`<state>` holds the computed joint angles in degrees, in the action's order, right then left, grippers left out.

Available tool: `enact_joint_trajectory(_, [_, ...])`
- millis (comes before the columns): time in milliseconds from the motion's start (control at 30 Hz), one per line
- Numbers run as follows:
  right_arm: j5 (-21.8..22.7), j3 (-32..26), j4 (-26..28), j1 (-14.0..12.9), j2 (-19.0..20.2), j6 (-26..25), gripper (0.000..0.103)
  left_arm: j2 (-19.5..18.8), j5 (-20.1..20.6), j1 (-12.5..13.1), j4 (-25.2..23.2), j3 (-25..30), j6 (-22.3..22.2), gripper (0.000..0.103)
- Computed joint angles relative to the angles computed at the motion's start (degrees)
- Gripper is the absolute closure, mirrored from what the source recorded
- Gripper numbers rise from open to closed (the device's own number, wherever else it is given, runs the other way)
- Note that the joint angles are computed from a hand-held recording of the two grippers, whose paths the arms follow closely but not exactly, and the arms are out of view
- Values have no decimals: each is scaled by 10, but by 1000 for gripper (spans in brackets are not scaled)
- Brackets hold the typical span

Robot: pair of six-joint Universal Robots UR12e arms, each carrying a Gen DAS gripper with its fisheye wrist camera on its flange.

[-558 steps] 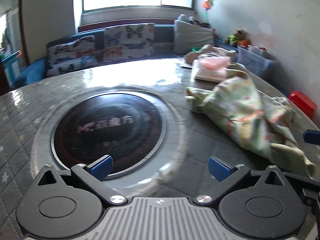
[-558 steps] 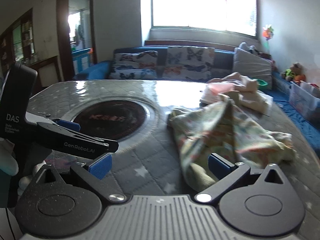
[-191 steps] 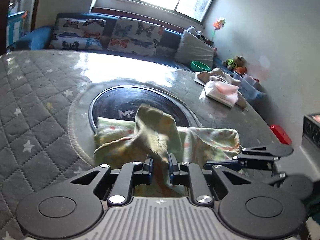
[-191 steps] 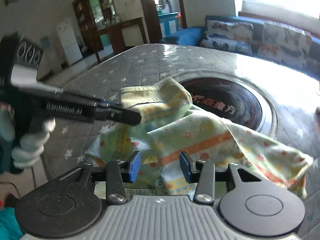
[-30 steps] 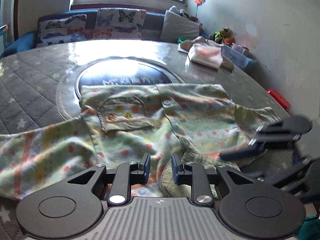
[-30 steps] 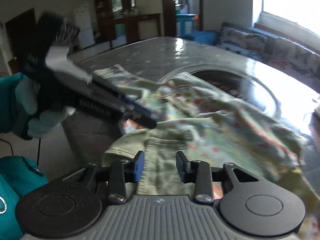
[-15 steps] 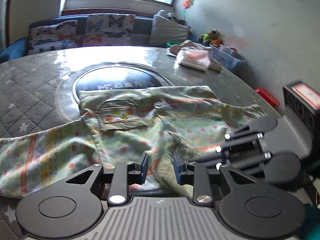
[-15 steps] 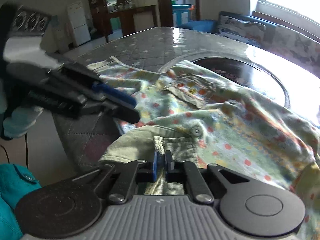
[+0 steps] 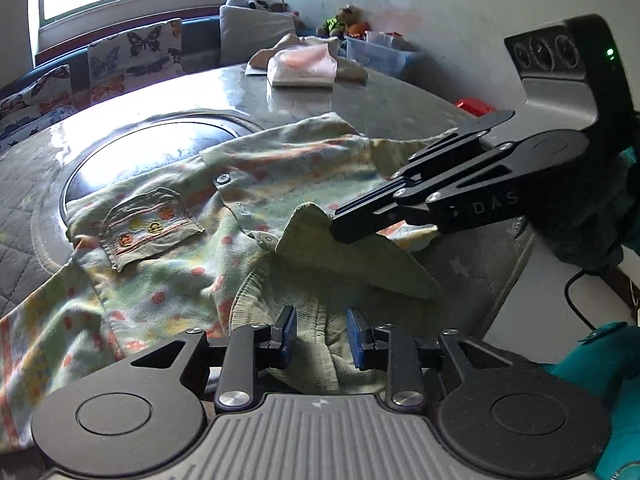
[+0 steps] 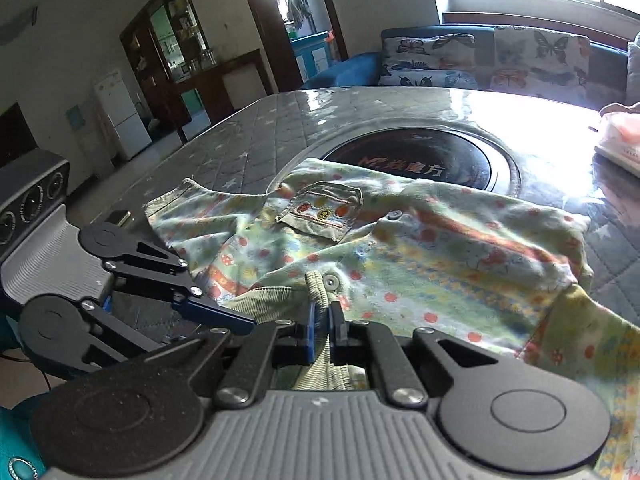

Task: Fold clothes
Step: 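Grasp the corduroy hem with the right gripper while the left gripper grasps nearby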

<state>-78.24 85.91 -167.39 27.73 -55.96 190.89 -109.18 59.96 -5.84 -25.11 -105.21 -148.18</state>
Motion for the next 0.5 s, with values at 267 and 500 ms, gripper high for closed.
enact_joint_trajectory(267, [5, 4, -7, -2, 1, 13, 97, -10, -8, 4, 1, 4, 5, 86])
enact_joint_trajectory(500, [7, 10, -19, -5, 0, 41, 97, -16, -128, 28, -47, 13, -58, 103])
